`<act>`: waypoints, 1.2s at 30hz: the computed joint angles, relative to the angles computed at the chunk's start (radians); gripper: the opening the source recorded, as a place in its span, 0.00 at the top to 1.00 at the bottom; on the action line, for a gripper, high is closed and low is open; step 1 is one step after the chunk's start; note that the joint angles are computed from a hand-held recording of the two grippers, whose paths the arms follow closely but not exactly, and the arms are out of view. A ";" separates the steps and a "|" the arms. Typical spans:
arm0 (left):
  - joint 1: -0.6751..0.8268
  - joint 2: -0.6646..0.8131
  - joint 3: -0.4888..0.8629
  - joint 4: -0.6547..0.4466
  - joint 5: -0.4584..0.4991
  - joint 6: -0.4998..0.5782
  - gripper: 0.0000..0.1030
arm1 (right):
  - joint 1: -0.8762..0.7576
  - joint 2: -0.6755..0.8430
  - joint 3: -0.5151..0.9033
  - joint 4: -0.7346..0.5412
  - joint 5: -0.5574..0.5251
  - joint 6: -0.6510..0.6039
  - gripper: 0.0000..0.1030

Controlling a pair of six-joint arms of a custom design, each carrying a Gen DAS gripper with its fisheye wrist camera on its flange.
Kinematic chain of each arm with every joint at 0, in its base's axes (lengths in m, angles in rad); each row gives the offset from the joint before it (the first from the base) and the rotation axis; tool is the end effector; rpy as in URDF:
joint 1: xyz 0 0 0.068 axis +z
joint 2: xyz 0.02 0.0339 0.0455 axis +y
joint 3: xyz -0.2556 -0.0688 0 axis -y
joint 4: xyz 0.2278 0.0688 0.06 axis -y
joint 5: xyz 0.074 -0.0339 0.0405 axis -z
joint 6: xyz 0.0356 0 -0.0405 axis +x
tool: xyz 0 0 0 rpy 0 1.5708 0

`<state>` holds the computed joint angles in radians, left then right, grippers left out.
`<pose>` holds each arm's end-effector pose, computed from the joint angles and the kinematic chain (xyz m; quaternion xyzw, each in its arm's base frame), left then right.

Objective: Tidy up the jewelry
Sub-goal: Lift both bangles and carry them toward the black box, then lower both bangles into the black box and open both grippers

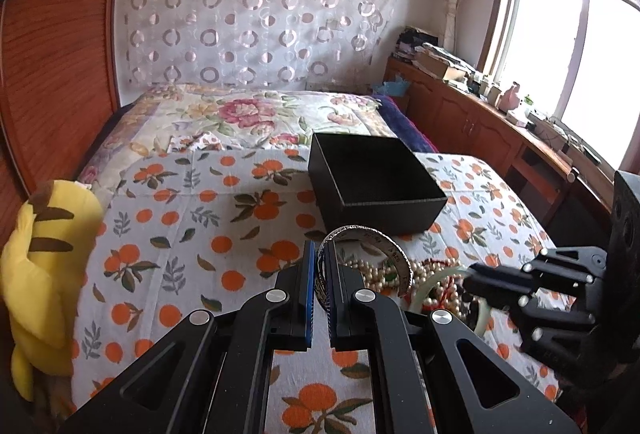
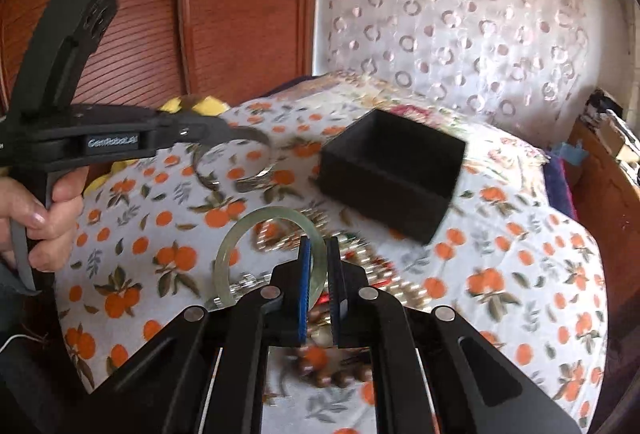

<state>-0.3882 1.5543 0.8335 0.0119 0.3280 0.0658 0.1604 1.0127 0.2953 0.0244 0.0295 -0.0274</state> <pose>0.2810 -0.1273 0.1937 0.2682 0.8580 -0.2126 0.3830 0.1779 0.0277 0.1558 -0.0786 0.9017 0.0149 0.4248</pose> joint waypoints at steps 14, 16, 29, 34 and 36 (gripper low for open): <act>-0.124 0.280 0.356 -0.066 -0.083 -0.038 0.96 | -0.412 0.135 0.167 0.066 -0.230 -0.184 0.91; -0.139 0.329 0.420 -0.088 -0.093 -0.041 0.96 | -0.438 0.180 0.195 0.087 -0.250 -0.191 0.91; -0.178 0.548 0.676 -0.206 -0.107 -0.012 0.98 | -0.438 0.484 0.362 0.178 -0.290 -0.204 0.91; -0.183 0.555 0.696 -0.212 -0.097 -0.004 0.98 | -0.434 0.533 0.404 0.165 -0.299 -0.221 0.91; -0.182 0.536 0.688 -0.226 -0.107 0.011 0.98 | -0.430 0.549 0.414 0.165 -0.295 -0.226 0.91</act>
<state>-0.5700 2.0901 1.5220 -0.2146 0.2209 0.0763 -0.2693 1.5622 0.7096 0.1892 -0.2660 -0.2530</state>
